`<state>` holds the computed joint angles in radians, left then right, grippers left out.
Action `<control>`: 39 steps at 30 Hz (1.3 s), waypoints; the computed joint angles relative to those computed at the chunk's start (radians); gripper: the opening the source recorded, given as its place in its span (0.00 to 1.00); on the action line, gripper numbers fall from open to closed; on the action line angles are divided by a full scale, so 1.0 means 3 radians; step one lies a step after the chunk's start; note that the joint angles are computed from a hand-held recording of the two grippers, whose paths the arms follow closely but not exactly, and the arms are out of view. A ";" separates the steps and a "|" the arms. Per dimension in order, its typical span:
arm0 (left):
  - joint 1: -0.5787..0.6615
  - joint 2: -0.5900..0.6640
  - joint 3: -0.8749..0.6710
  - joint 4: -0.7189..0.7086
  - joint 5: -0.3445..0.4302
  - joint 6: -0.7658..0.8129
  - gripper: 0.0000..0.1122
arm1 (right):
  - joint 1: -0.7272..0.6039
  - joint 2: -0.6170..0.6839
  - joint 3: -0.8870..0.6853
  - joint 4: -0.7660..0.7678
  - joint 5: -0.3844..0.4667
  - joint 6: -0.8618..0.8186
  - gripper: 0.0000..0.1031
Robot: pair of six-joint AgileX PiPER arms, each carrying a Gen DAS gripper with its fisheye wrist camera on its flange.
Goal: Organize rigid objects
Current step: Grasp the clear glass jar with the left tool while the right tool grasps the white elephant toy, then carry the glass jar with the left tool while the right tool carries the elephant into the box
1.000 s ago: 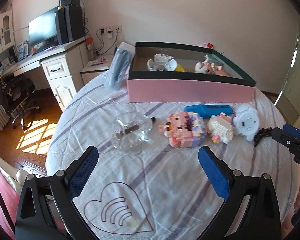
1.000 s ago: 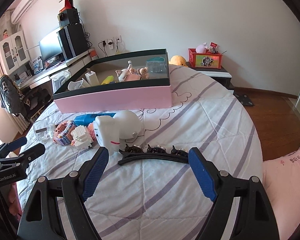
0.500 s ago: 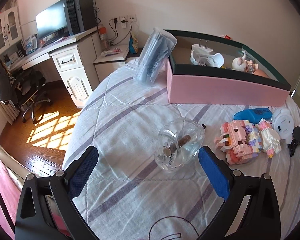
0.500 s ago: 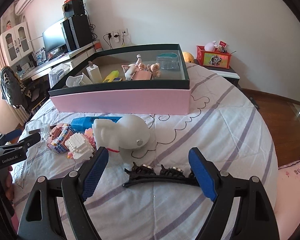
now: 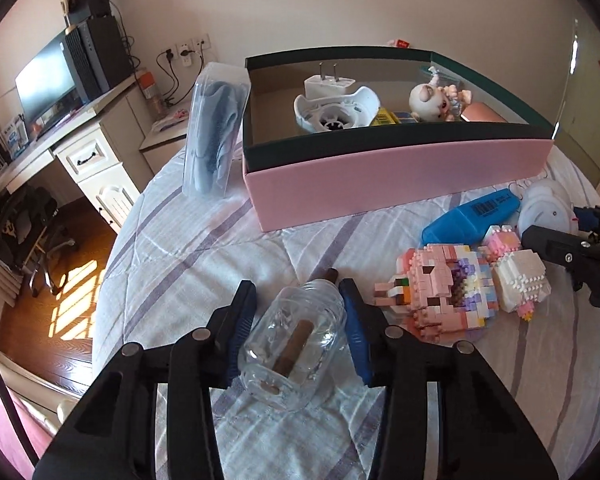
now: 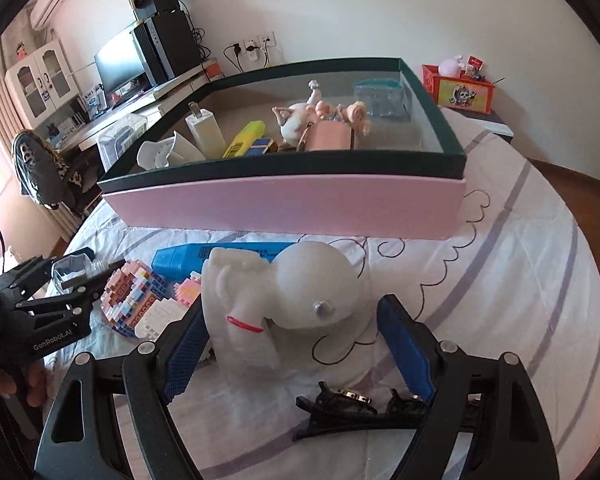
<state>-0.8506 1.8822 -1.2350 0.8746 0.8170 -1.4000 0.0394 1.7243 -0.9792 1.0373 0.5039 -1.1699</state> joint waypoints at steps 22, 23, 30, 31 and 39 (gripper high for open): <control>-0.0606 -0.0360 -0.0332 0.0376 0.0546 -0.0305 0.28 | -0.0614 -0.0570 0.0238 0.0466 0.0641 -0.0599 0.68; -0.0595 -0.0352 -0.0394 0.0387 0.0532 -0.0263 0.28 | -0.0628 -0.0590 0.0225 0.0481 0.0660 -0.0604 0.69; -0.0376 -0.0001 -0.1149 0.0158 0.0389 0.0363 0.28 | -0.0684 -0.0495 -0.0116 0.0464 0.0700 -0.0515 0.69; -0.0316 0.0075 -0.1276 0.0081 0.0359 0.0480 0.28 | -0.0678 -0.0442 -0.0209 0.0424 0.0692 -0.0468 0.69; 0.0193 0.0853 -0.2445 -0.0630 0.0361 0.1392 0.28 | -0.0420 0.0197 -0.1092 -0.0037 0.0516 0.0112 0.69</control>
